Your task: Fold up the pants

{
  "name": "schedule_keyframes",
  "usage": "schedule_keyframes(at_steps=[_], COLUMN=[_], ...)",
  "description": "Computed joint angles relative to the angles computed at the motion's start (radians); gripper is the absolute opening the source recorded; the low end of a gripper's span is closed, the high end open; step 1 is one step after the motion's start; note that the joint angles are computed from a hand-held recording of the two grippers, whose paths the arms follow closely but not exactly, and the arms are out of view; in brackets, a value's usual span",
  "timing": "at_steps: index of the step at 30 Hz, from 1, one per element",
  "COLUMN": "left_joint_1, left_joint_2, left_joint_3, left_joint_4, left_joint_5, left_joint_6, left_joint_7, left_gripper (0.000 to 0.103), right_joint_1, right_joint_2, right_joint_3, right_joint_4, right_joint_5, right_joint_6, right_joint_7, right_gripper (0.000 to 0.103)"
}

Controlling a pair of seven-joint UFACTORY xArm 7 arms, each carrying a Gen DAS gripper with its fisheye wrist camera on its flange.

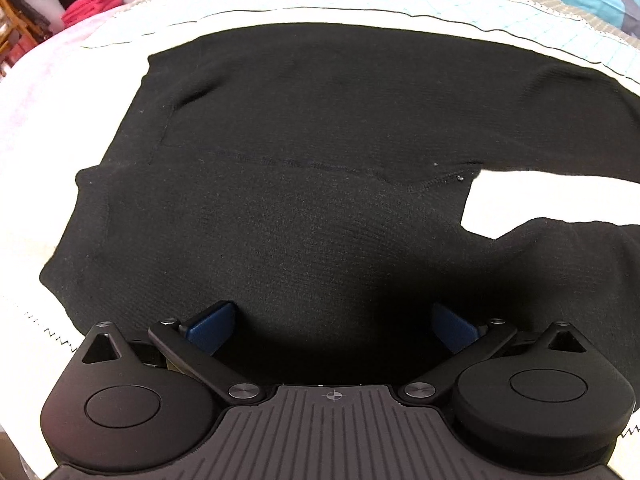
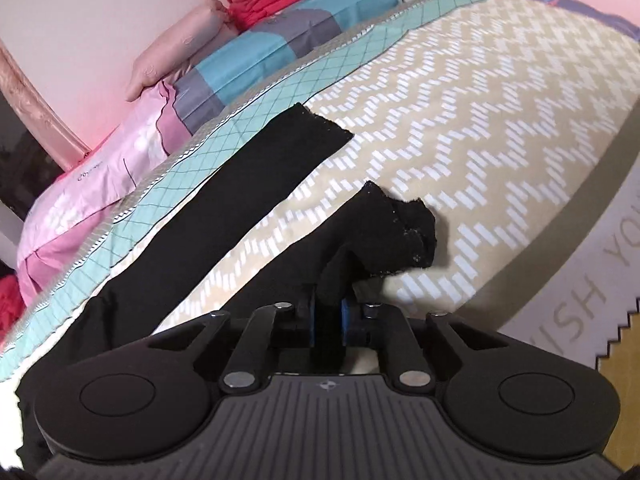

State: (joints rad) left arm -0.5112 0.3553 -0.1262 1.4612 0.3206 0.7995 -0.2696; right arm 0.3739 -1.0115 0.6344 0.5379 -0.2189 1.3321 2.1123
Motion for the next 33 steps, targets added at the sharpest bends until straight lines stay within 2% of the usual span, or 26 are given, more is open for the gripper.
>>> schedule_keyframes(at_steps=[2,5,7,9,11,12,13,14,16,17,18,19,20,21,22,26,27,28,29,30,32,33], left_joint_1=[0.003,0.026,0.042,0.033,0.028,0.033,0.041,0.050,0.061,0.062,0.064,0.060,0.064,0.072,0.080,0.099,0.100,0.104,0.093,0.082,0.087,0.123], left_joint_2=[0.010,0.007,-0.007,-0.013,-0.018,-0.018,-0.016,-0.013,0.000,-0.005,-0.016,-0.024,-0.039,-0.054,-0.069,-0.099,-0.093,-0.097,-0.077,-0.055,-0.025,-0.039], left_joint_3=[-0.006,-0.032,-0.050,-0.050,-0.045,-0.046,-0.049,-0.051,-0.052,-0.049,-0.046,-0.041,-0.039,-0.039,-0.039,-0.027,-0.020,-0.015,-0.004,0.006,0.019,0.000], left_joint_4=[0.027,0.046,0.025,0.004,-0.003,-0.003,-0.001,0.003,0.031,0.028,0.016,0.004,-0.012,-0.028,-0.046,-0.081,-0.079,-0.087,-0.064,-0.042,-0.028,-0.044], left_joint_5=[-0.014,-0.085,-0.135,-0.129,-0.123,-0.137,-0.159,-0.180,-0.204,-0.207,-0.207,-0.198,-0.199,-0.205,-0.213,-0.195,-0.179,-0.168,-0.132,-0.097,-0.082,-0.134], left_joint_6=[0.037,0.062,0.045,0.023,0.011,0.012,0.012,0.016,0.043,0.044,0.042,0.031,0.022,0.010,-0.009,-0.098,-0.118,-0.119,-0.103,-0.085,-0.064,-0.075], left_joint_7=[0.024,0.103,0.178,0.221,0.241,0.255,0.272,0.289,0.332,0.343,0.352,0.347,0.353,0.363,0.373,0.379,0.372,0.369,0.342,0.316,0.321,0.352], left_gripper=[0.103,0.103,0.103,0.103,0.103,0.103,0.103,0.103,0.103,0.103,0.103,0.103,0.103,0.103,0.103,0.103,0.103,0.103,0.103,0.103,0.103,0.103], right_joint_1=[0.014,-0.016,0.006,0.011,-0.033,-0.038,-0.001,-0.007,-0.032,-0.070,-0.109,-0.128,-0.179,-0.201,-0.225,-0.250,-0.253,-0.266,-0.266,-0.258,-0.225,-0.218], right_joint_2=[-0.023,-0.151,-0.185,-0.250,-0.255,-0.239,-0.226,-0.211,-0.173,-0.170,-0.163,-0.125,-0.120,-0.112,-0.113,-0.013,0.024,0.066,0.101,0.129,0.129,0.133], right_joint_3=[0.002,0.098,0.085,0.081,0.142,0.139,0.096,0.095,0.067,0.089,0.122,0.143,0.164,0.176,0.198,0.264,0.269,0.279,0.270,0.254,0.230,0.232], right_joint_4=[0.033,0.127,0.125,0.109,0.152,0.144,0.095,0.087,0.134,0.167,0.212,0.256,0.292,0.308,0.303,0.241,0.222,0.221,0.217,0.213,0.199,0.218], right_joint_5=[0.013,0.048,0.140,0.197,0.141,0.152,0.201,0.208,0.185,0.180,0.170,0.160,0.184,0.208,0.237,0.289,0.288,0.263,0.237,0.217,0.200,0.196], right_joint_6=[0.074,0.342,0.462,0.489,0.511,0.500,0.452,0.445,0.479,0.506,0.547,0.578,0.577,0.534,0.449,0.065,-0.022,-0.067,-0.091,-0.094,-0.066,-0.033], right_joint_7=[-0.002,0.100,0.096,0.133,0.118,0.074,0.070,0.037,0.003,0.033,0.062,0.094,0.084,0.106,0.129,0.184,0.190,0.185,0.165,0.150,0.181,0.215], right_gripper=[0.011,0.010,0.010,0.011,0.011,0.011,0.012,0.011,0.022,0.036,0.059,0.067,0.069,0.068,0.067,0.059,0.052,0.047,0.031,0.006,0.006,0.006])
